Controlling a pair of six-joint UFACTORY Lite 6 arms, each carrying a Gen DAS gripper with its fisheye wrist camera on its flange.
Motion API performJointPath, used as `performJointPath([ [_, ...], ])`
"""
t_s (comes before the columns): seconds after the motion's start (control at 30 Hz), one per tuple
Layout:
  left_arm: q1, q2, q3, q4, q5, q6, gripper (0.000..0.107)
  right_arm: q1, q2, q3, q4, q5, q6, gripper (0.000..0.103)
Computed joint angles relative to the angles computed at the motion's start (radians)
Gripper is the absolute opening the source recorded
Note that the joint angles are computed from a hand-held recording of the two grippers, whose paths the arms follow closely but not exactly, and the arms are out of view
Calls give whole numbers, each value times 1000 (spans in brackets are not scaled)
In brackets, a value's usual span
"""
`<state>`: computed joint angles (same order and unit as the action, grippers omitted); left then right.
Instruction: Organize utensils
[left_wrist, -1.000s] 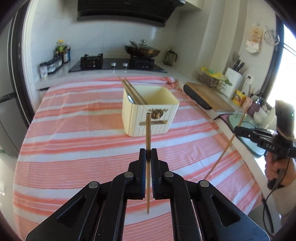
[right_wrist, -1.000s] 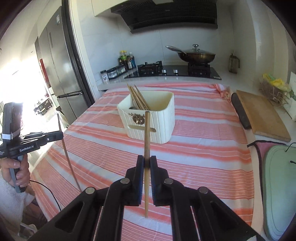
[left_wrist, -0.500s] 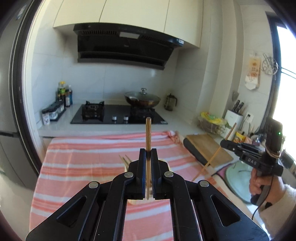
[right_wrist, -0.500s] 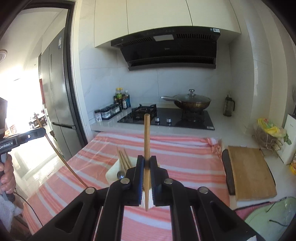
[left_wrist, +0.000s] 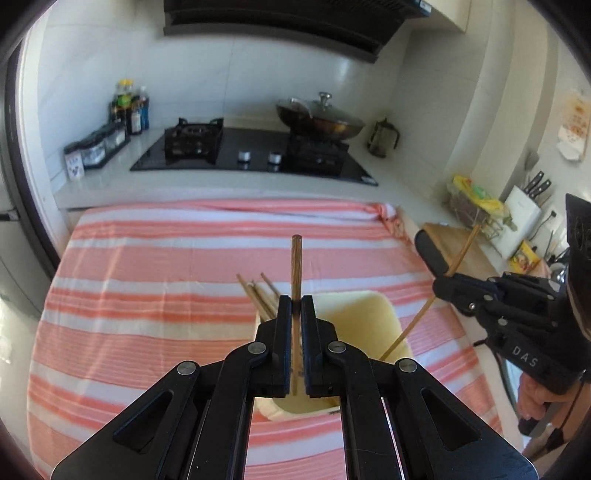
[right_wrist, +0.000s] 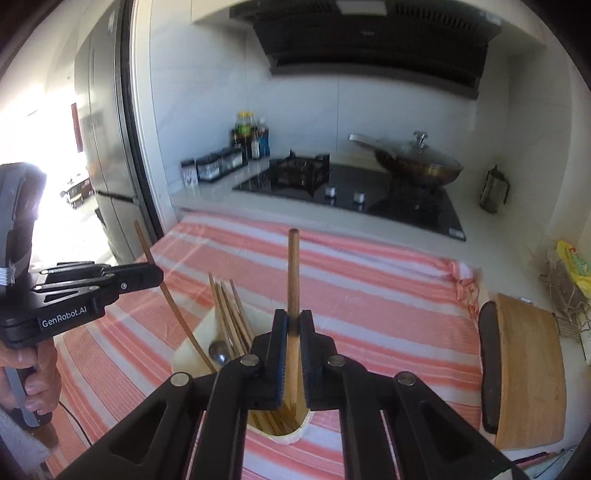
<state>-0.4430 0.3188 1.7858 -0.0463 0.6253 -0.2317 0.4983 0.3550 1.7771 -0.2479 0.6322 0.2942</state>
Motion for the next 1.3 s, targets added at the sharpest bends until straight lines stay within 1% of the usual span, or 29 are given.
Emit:
performJointPath([
  [0.03,7,20,-3,-22,-3,19,3,-6,54,37,29,23,-23,7],
  [0.1,7,29,-24,-56,-6,51,5,-14,118,56,75,20,-53,8],
  [0.13,7,21,-42,-56,-12,58,17,-15,128,42,81,3,-48,9],
  [0.17,1,6,-67,-36,-22,39,27,-14,141,39,72,-8,-30,16],
  [0.2,-5,-24,-107,-4,-41,14,55,-13,139,21,67,-28,-12,35],
  [0.23,-14,-74,-167,53,-75,-34,76,-15,117,-19,71,-64,-2,44],
  [0.27,-32,-130,-235,145,-112,-121,82,-17,79,-75,62,-109,19,54],
  [0.3,-52,-199,-316,250,-151,-221,87,-14,28,-143,24,-150,65,54],
  [0.33,-72,-260,-383,355,-168,-326,89,-9,-27,-209,-23,-175,119,54],
  [0.37,-96,-324,-452,459,-169,-431,91,-3,-82,-270,-67,-192,169,54],
  [0.4,-126,-388,-516,563,-161,-535,95,8,-155,-354,-130,-213,240,54],
  [0.43,-162,-465,-590,662,-150,-640,102,24,-212,-412,-203,-217,321,54],
  [0.47,-205,-549,-668,758,-135,-745,103,50,-275,-476,-297,-211,426,55],
  [0.5,-262,-625,-732,845,-96,-849,102,83,-346,-544,-389,-194,530,58],
  [0.53,-334,-682,-780,922,-34,-954,103,119,-407,-599,-472,-167,629,61],
  [0.57,-426,-727,-820,980,41,-1059,103,164,-475,-660,-550,-133,732,66],
  [0.6,-496,-742,-836,1003,94,-1131,103,213,-541,-717,-610,-93,825,72],
  [0.67,-616,-766,-839,963,201,-1165,103,323,-658,-806,-677,12,976,79],
  [0.7,-689,-776,-834,970,273,-1208,103,387,-710,-840,-696,72,1038,80],
  [0.73,-753,-777,-823,994,346,-1257,103,460,-746,-861,-712,149,1096,84],
  [0.77,-836,-775,-809,1028,439,-1310,103,542,-769,-869,-731,240,1148,86],
  [0.8,-903,-767,-792,1054,514,-1342,103,634,-782,-872,-756,338,1203,86],
  [0.9,-1083,-730,-731,1093,734,-1391,103,874,-788,-856,-783,572,1306,87],
  [1.0,-1207,-680,-688,1105,910,-1439,103,1077,-757,-810,-785,771,1408,88],
  [1.07,-1275,-665,-677,1102,984,-1462,103,1182,-741,-788,-783,855,1466,88],
  [1.13,-1325,-653,-666,1086,1036,-1485,103,1264,-721,-766,-775,909,1496,88],
  [1.27,-1437,-603,-621,1079,1168,-1519,103,1376,-639,-704,-769,1012,1525,88],
  [1.3,-1458,-597,-612,1077,1184,-1522,103,1390,-617,-685,-765,1028,1527,88],
])
